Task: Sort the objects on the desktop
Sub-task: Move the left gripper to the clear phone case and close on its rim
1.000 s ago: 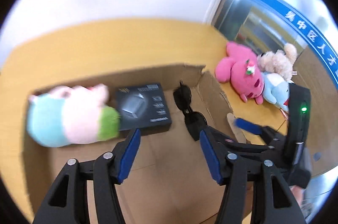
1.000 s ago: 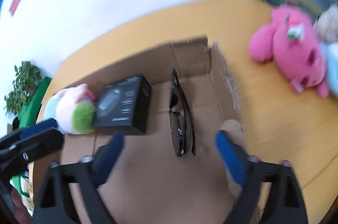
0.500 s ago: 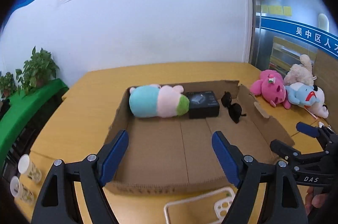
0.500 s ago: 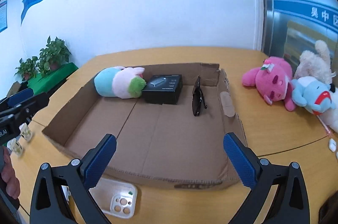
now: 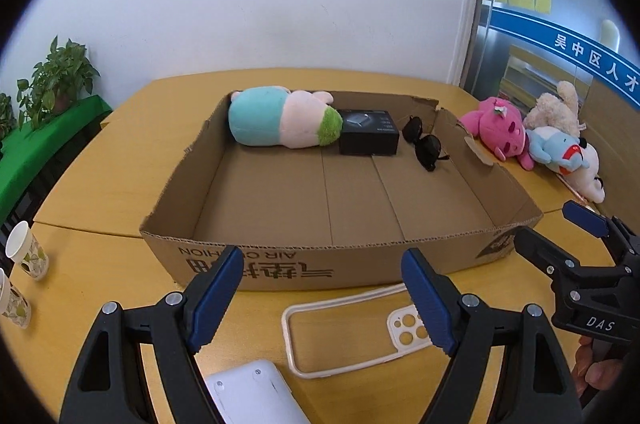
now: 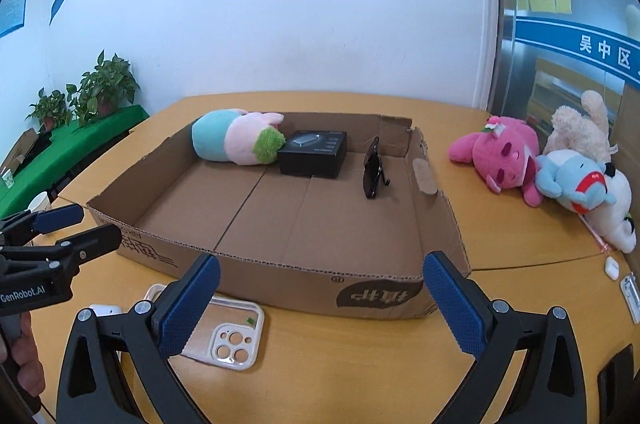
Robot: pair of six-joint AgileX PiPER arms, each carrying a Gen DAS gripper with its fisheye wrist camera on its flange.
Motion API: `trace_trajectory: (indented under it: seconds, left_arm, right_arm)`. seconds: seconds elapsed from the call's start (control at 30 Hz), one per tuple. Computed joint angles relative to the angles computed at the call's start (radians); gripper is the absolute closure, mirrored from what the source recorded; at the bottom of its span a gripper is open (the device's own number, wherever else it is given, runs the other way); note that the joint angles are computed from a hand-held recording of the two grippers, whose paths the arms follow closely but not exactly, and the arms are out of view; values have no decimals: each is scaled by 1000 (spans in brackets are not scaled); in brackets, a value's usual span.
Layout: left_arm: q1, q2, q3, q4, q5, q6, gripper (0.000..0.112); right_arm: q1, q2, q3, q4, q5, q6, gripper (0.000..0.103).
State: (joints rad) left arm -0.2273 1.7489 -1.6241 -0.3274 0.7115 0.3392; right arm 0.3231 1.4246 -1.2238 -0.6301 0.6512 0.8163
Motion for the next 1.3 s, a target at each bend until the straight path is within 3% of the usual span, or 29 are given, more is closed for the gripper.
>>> trace_trajectory:
  seconds: [0.13, 0.3, 0.43, 0.53, 0.6, 0.7, 0.83, 0.87, 0.97, 1.2, 1.3]
  left_arm:
    - [7, 30, 0, -18, 33, 23, 31]
    - [46, 124, -55, -38, 126, 43, 33]
    - [48, 185, -102, 2, 205, 30, 33]
    - [36, 211, -116, 44, 229, -1, 36]
    - [34, 236, -142, 46, 264, -10, 48]
    - [27, 278, -184, 65, 318, -26, 64]
    - [6, 266, -160, 93, 301, -31, 72]
    - [6, 262, -154, 85, 301, -26, 82]
    - [-2, 250, -132, 63, 298, -13, 99]
    - [-40, 232, -96, 62, 251, -21, 104]
    - [-48, 226, -102, 57, 252, -13, 105]
  right_arm:
    - [-19, 2, 33, 62, -22, -30, 0]
    - [-78, 42, 63, 386, -92, -311, 0]
    - [-76, 119, 58, 483, -86, -415, 6]
    - [-77, 172, 47, 549, -89, -468, 20]
    - [-66, 205, 38, 529, -85, -462, 38]
    - [-81, 238, 37, 584, -79, -511, 57]
    - [-81, 216, 62, 516, -78, -445, 71]
    - [-85, 214, 57, 509, -68, -442, 75]
    - [-110, 187, 93, 528, -88, -449, 77]
    - [-137, 128, 164, 579, -114, -466, 95]
    - [-129, 119, 171, 540, -102, -435, 95]
